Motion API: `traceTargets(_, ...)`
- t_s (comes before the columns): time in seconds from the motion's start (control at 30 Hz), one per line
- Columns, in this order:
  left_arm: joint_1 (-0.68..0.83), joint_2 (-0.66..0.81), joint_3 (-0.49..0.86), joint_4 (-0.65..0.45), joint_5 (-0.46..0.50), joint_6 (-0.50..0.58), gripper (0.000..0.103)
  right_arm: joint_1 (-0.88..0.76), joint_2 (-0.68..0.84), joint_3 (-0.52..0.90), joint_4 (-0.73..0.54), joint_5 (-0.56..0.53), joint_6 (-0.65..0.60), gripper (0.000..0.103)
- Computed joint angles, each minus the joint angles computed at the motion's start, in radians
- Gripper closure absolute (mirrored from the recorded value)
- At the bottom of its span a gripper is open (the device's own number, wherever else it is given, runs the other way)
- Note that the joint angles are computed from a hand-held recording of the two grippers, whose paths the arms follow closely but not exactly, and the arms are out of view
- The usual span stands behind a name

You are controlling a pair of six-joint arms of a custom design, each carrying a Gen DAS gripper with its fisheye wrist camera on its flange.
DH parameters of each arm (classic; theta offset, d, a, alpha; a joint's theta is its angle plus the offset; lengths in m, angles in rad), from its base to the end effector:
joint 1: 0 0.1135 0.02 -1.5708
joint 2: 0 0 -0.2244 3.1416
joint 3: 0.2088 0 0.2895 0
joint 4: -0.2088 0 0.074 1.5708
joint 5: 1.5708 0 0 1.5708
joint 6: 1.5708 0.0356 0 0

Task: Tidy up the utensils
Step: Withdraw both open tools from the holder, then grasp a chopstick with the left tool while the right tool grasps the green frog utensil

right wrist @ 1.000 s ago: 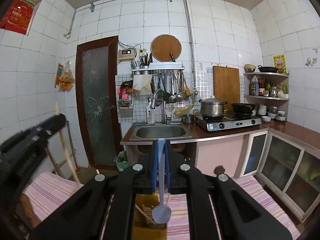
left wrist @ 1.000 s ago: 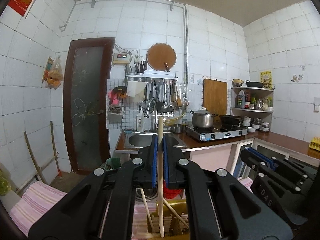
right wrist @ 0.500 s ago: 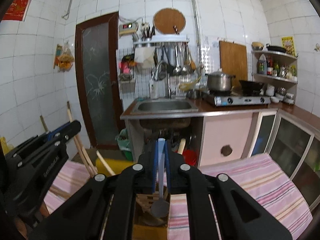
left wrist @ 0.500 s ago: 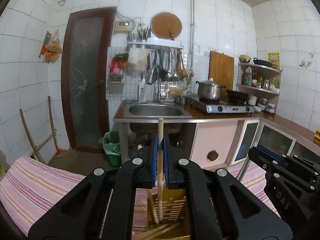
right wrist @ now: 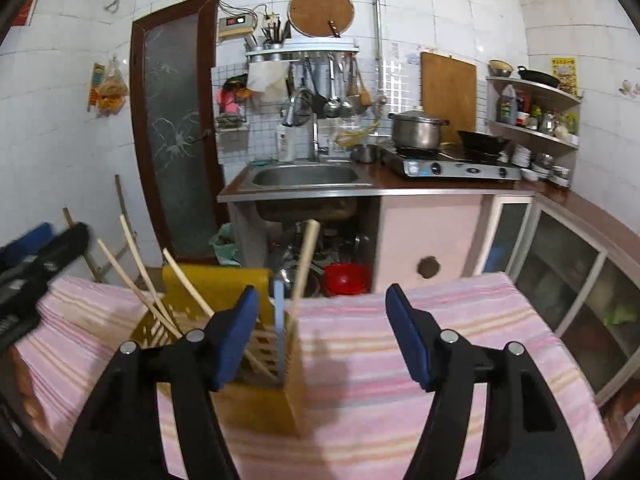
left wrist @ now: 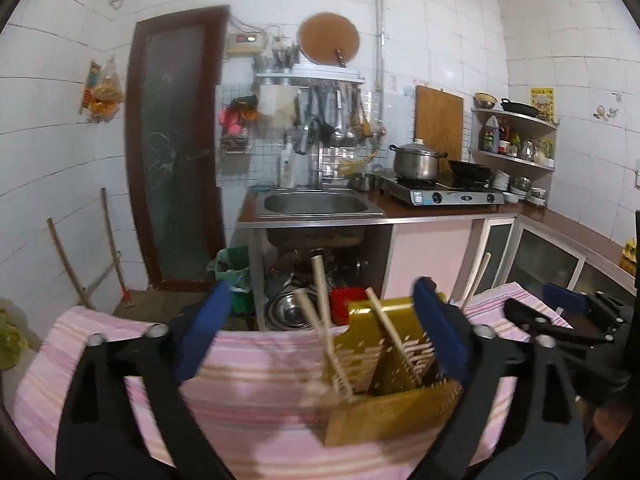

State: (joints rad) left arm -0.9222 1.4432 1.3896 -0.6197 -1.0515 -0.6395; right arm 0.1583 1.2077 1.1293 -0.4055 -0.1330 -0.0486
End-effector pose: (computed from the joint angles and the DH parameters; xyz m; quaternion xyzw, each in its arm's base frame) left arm 0.2355 -0.2596 0.3237 -0.1058 0.8022 0.0571 0.5848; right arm 0.3193 0.0557 0.3101 -0.1224 0.8459 0.0851 0.5121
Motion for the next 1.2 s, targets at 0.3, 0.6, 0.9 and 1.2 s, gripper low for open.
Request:
traceTargets(0.3, -0.244, -0.057, -0.028, -0.682, -0.119, -0.685, 0.005, -0.057, -0.456, -0.331, -0.201, -0.043, -0.071, 0.010)
traceTargets(0.6, -0.446, -0.028, -0.194, -0.936, 0.024, -1.187, 0.005, -0.067, -0.850, -0.600, -0.475, -0.094, -0.116, 0.010)
traceTargets(0.9, -0.541, -0.013, -0.329, -0.828, 0.203, -1.269, 0.005, -0.077, -1.076, -0.716, -0.690, -0.116, -0.150, 0.010)
traceTargets(1.2, -0.599, -0.014, -0.398, -0.708, 0.384, -1.287, 0.005, 0.179, -1.166, -0.768, -0.773, 0.054, -0.029, 0.010)
